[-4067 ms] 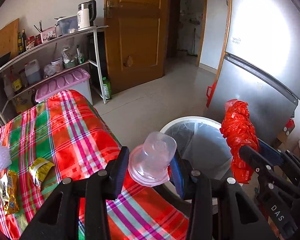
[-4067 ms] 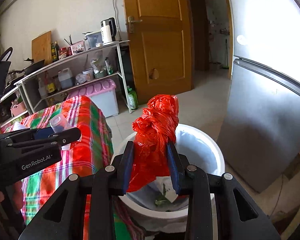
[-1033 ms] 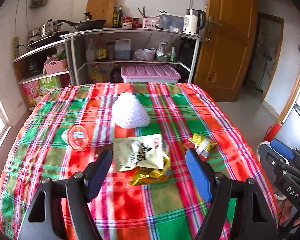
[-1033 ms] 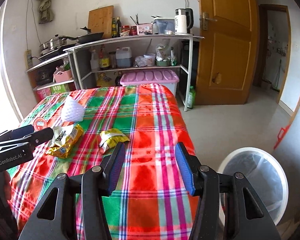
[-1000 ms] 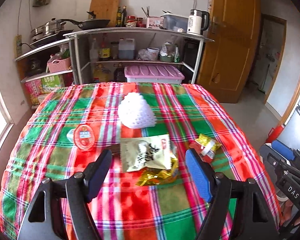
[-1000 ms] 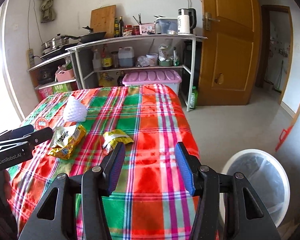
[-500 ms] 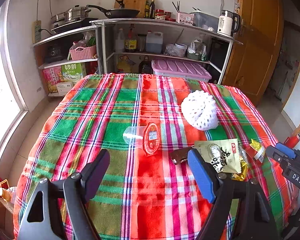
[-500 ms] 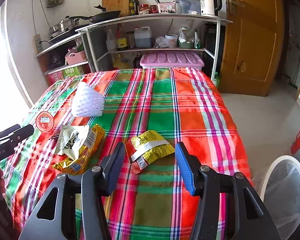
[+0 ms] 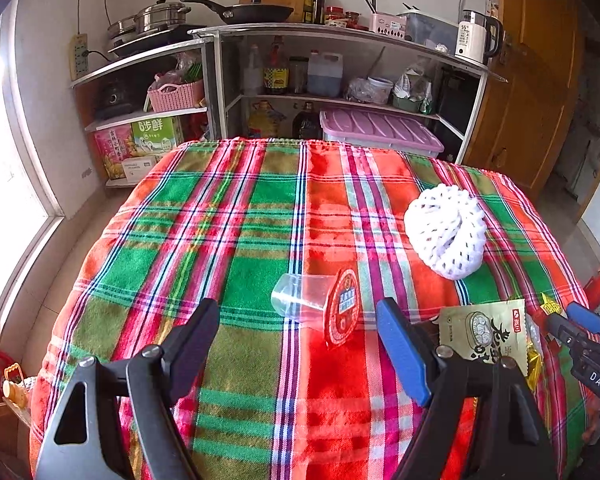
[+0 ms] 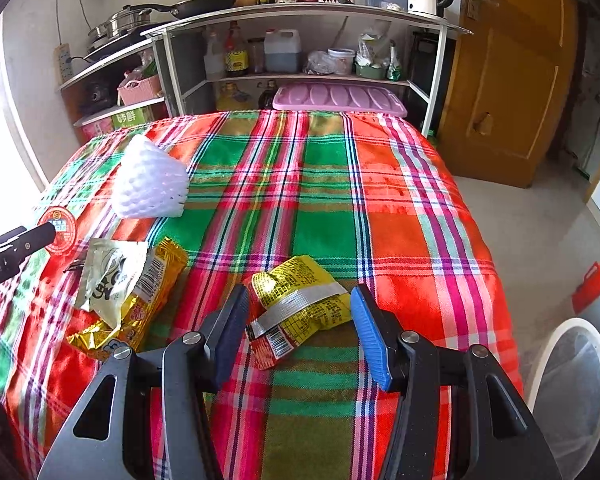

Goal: Collect trash
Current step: 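Grasp the yellow chip bag with the right gripper while the left grasps a clear plastic cup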

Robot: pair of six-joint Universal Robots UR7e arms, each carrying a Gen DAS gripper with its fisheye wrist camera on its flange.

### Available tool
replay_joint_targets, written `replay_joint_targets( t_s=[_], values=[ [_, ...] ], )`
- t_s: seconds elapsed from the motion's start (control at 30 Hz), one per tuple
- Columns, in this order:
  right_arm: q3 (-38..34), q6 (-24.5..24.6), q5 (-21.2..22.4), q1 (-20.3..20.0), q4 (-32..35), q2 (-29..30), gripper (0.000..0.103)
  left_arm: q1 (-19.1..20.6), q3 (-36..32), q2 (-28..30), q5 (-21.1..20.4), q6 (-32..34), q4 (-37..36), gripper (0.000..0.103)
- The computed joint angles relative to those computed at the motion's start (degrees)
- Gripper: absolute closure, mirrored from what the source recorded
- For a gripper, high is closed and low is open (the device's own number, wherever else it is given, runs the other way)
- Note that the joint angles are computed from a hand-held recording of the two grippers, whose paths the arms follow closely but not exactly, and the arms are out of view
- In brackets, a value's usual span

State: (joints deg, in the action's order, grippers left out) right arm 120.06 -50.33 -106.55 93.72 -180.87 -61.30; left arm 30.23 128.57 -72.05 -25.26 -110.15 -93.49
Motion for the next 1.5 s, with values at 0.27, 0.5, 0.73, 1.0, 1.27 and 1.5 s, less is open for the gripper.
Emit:
replay_joint_targets(
  t_s=[0.27,0.5,0.73,1.0,1.27,1.5],
  values=[
    [-1.15,0.18,-1.38,0.29,0.36,1.29,0.046,1.94,-0.9,0.99,0.3,0.89,-0.29,0.021],
    [-1.32,0.6,-1.55,0.47,0.3,1.58,0.046,3.0,-0.62,1.26,-0.05,4.33,-3.49,0.034],
    [-0.66,0.24,-0.85,0.46,-0.41,1.21,0.057,3.64,0.88,0.89,-0.58,9.01,-10.24,0.056],
    [-0.09,0.05,-0.11,0.22,-1.74,0.86,0.069,2.78,0.99,0.7,-0.11,7.91,-9.19,0.058],
    [1.05,-1.4,1.85,-0.18,-2.67,-0.18,0.088,0.87,0.55,0.36,-0.19,2.71,-4.09,0.058],
    [1.8,-0.23,5.39,-1.48,-1.04,-2.35,0.103,-1.04,0.37,-0.02,0.28,0.37,-1.58,0.058]
  ],
)
